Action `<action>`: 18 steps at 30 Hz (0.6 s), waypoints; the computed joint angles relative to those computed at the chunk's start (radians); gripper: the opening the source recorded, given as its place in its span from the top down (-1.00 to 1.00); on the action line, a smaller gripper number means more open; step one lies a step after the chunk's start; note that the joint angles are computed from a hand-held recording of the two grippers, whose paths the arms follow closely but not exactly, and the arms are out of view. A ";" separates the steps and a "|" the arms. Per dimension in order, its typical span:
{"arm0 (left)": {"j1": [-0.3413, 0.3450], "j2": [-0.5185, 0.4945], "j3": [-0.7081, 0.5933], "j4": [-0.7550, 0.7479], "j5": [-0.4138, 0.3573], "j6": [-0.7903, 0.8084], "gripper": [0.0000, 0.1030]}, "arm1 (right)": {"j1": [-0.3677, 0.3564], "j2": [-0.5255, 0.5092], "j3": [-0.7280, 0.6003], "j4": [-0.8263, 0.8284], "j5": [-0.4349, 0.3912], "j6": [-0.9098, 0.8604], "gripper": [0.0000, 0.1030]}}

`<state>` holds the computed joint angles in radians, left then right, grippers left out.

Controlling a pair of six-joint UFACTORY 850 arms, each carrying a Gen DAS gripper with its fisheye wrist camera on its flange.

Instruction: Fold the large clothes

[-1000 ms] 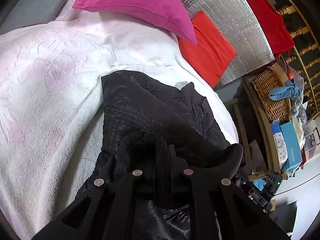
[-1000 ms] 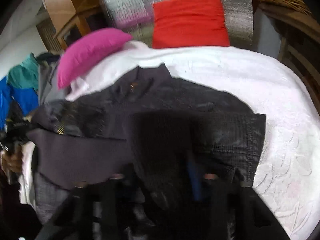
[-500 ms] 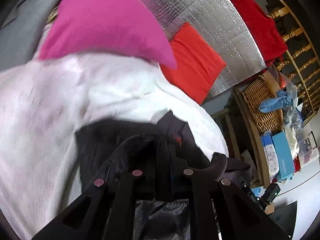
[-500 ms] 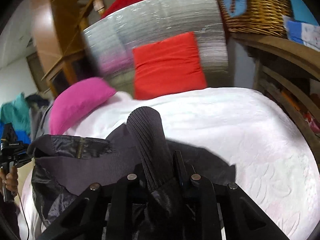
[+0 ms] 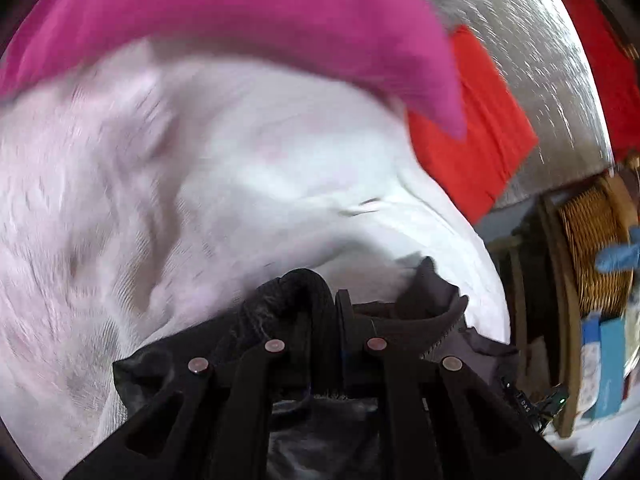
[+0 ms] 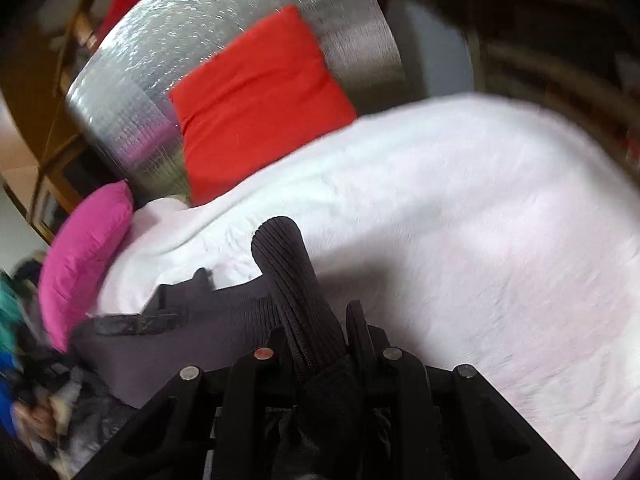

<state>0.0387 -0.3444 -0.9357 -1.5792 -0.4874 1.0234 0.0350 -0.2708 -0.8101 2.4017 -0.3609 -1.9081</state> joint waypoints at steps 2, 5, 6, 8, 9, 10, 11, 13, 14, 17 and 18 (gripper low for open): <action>0.023 0.002 0.034 -0.112 -0.048 0.093 0.78 | -0.035 -0.005 0.010 -0.106 -0.087 0.152 0.03; 0.022 0.038 0.065 -0.155 -0.032 0.141 0.72 | -0.075 0.052 0.075 -0.072 -0.171 0.214 -0.51; 0.023 0.059 0.081 -0.181 -0.026 0.165 0.72 | -0.084 0.081 0.110 -0.020 -0.210 0.180 -0.51; 0.032 0.128 0.131 -0.260 -0.017 0.239 0.50 | -0.101 0.137 0.165 -0.017 -0.242 0.176 -0.51; 0.036 0.153 0.146 -0.268 -0.009 0.248 0.22 | -0.104 0.180 0.192 -0.038 -0.224 0.181 -0.51; 0.047 0.198 0.174 -0.261 0.003 0.247 -0.04 | -0.102 0.214 0.214 -0.045 -0.209 0.175 -0.51; 0.053 0.236 0.198 -0.257 0.014 0.247 -0.13 | -0.099 0.258 0.242 -0.047 -0.189 0.159 -0.51; 0.076 0.342 0.278 -0.251 0.023 0.264 -0.20 | -0.093 0.345 0.298 -0.054 -0.143 0.150 -0.51; 0.087 0.383 0.311 -0.250 0.016 0.272 -0.22 | -0.100 0.380 0.318 -0.089 -0.127 0.184 -0.51; 0.109 0.518 0.420 -0.113 0.071 0.148 -0.37 | -0.115 0.481 0.394 -0.174 -0.107 0.289 -0.51; 0.110 0.553 0.452 -0.077 0.097 0.111 -0.37 | -0.113 0.516 0.421 -0.190 -0.097 0.319 -0.51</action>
<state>0.1490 0.2091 -0.4841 -1.6561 -0.3900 1.1342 -0.0784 0.2455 -0.3892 2.2116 -0.4579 -1.5893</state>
